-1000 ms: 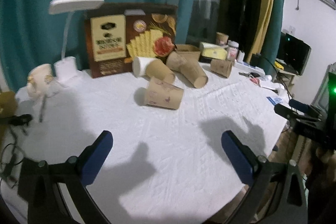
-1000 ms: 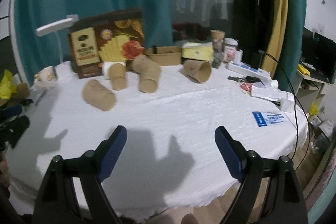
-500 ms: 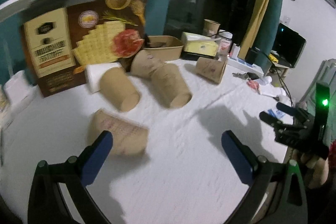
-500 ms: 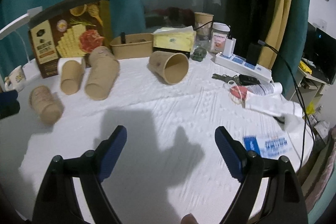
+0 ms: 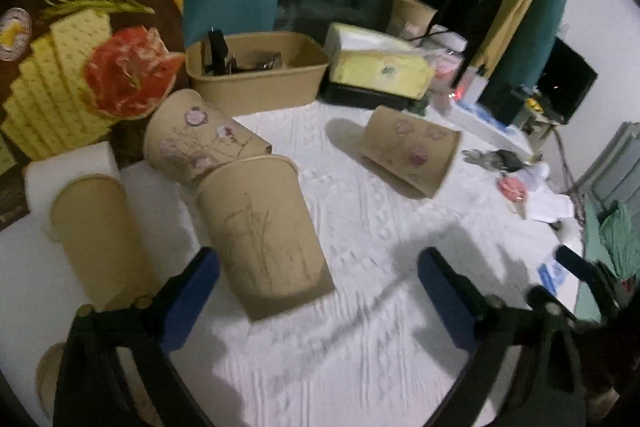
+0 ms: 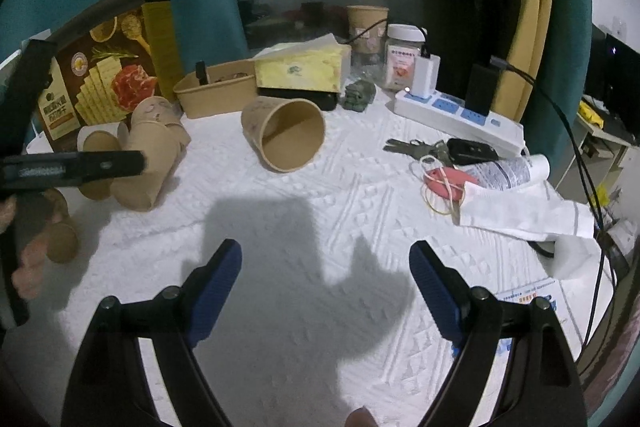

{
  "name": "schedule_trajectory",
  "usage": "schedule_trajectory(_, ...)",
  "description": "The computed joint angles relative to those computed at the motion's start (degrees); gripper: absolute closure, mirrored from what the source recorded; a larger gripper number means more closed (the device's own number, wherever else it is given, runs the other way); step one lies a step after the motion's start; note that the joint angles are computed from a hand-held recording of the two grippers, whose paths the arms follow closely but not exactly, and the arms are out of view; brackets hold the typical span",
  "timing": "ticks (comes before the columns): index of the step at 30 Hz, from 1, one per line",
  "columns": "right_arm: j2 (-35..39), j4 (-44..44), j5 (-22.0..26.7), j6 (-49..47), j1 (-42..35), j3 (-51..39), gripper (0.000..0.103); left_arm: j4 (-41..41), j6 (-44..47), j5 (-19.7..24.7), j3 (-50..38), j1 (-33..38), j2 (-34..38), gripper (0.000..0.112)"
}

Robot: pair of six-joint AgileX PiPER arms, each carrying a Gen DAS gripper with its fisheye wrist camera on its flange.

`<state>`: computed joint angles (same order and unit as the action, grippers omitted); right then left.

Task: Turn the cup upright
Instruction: 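Reach the left gripper to the kraft cup lying on its side and grasp it, then lift the kraft cup with the left gripper and turn it upright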

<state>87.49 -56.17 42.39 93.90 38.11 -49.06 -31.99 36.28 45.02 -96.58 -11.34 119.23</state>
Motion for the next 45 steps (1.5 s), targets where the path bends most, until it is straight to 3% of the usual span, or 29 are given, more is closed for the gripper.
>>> schedule_trajectory(6, -2.06, -1.28, -1.28, 2.61, -0.73, 2.96, 0.019, 7.78, -8.81, -0.32, -4.77, -1.33, 4.31, 0.032)
schedule_trajectory(10, -2.76, -2.3, -1.78, 3.86, -0.61, 3.8, 0.019, 9.13, -9.9, 0.87, -6.46, -1.38, 6.0, 0.051)
schedule_trajectory(16, -4.21, -2.18, 0.23, 5.4, 1.92, 4.13, 0.019, 6.77, -7.3, 0.09, -2.97, -0.6, 2.79, 0.052)
schedule_trajectory(23, -7.92, -0.98, 8.4, 9.36, 9.79, 4.39, 0.019, -0.35, 2.73, 0.06, 12.08, 2.46, -10.96, 0.052)
schedule_trajectory(32, -7.41, 2.1, 17.63, 19.96, 27.11, 3.9, 0.019, -11.6, 14.3, 10.54, 36.78, 16.78, -28.64, 0.052)
schedule_trajectory(37, -4.35, 4.35, 19.56, 22.66, 34.74, 1.54, 0.019, -12.82, 16.36, 12.5, 45.9, 26.85, -32.8, 0.052)
schedule_trajectory(41, -2.18, 5.7, 19.67, 23.84, 38.27, -0.25, 0.019, -13.56, 16.97, 14.5, 48.63, 32.42, -32.0, 0.052)
schedule_trajectory(45, -0.83, 6.48, 19.55, 24.72, 39.91, -1.51, 0.019, -12.61, 14.45, 15.41, 49.04, 33.34, -30.44, 0.052)
